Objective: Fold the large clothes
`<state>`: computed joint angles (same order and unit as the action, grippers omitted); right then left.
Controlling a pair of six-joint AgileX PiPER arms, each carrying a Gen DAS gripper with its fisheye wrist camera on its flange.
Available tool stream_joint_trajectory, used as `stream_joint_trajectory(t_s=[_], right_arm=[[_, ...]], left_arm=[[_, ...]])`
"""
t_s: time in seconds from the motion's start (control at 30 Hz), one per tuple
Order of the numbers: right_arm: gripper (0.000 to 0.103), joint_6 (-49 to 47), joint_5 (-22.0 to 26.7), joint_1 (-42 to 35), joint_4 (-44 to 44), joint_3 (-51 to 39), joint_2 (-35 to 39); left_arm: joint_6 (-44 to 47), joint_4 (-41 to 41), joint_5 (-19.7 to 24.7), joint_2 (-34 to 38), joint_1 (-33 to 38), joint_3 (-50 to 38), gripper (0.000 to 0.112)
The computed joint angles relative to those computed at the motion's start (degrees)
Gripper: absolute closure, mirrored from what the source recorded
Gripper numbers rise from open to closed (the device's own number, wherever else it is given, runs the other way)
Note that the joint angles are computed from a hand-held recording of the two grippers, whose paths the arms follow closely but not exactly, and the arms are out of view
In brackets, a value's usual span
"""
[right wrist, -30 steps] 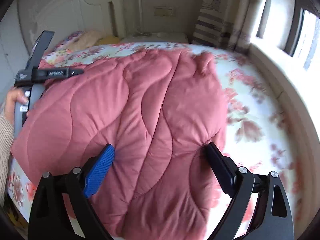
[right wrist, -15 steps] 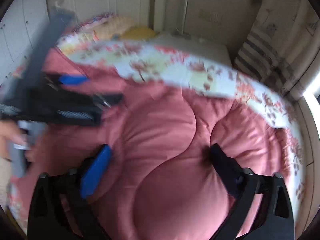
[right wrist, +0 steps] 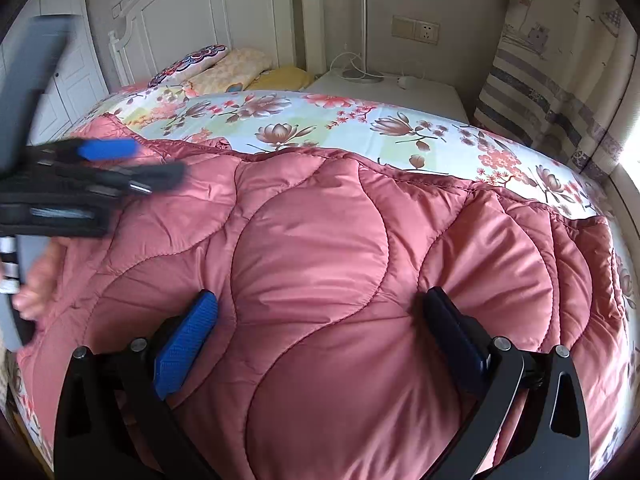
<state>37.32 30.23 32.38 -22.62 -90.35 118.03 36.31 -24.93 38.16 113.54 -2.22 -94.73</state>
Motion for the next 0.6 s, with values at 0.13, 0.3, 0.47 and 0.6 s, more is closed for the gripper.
stream_joint_trajectory(t_s=[0.13,0.3,0.47,0.6], right_arm=[[0.004,-0.75,-0.56,-0.33,0.81,0.23,-0.07],[0.004,-1.33,-2.03,-0.62,1.85,1.27,-0.68],[0.005,-0.62,-2.43,-0.57,1.35,1.91,-1.02],[0.004,-1.59,-2.62,-0.82,2.37,1.8,-0.93]], left_arm=[[1.78,-0.64,3.99,1.72,7.06,-3.62,0.012],[-3.27,-0.97,17.26,14.66,12.47,-20.05,0.012],[-9.18,4.1,12.7,12.1,10.47,-17.61,0.012],[-10.2,8.26,6.62,9.46,8.89,-15.65,0.012]])
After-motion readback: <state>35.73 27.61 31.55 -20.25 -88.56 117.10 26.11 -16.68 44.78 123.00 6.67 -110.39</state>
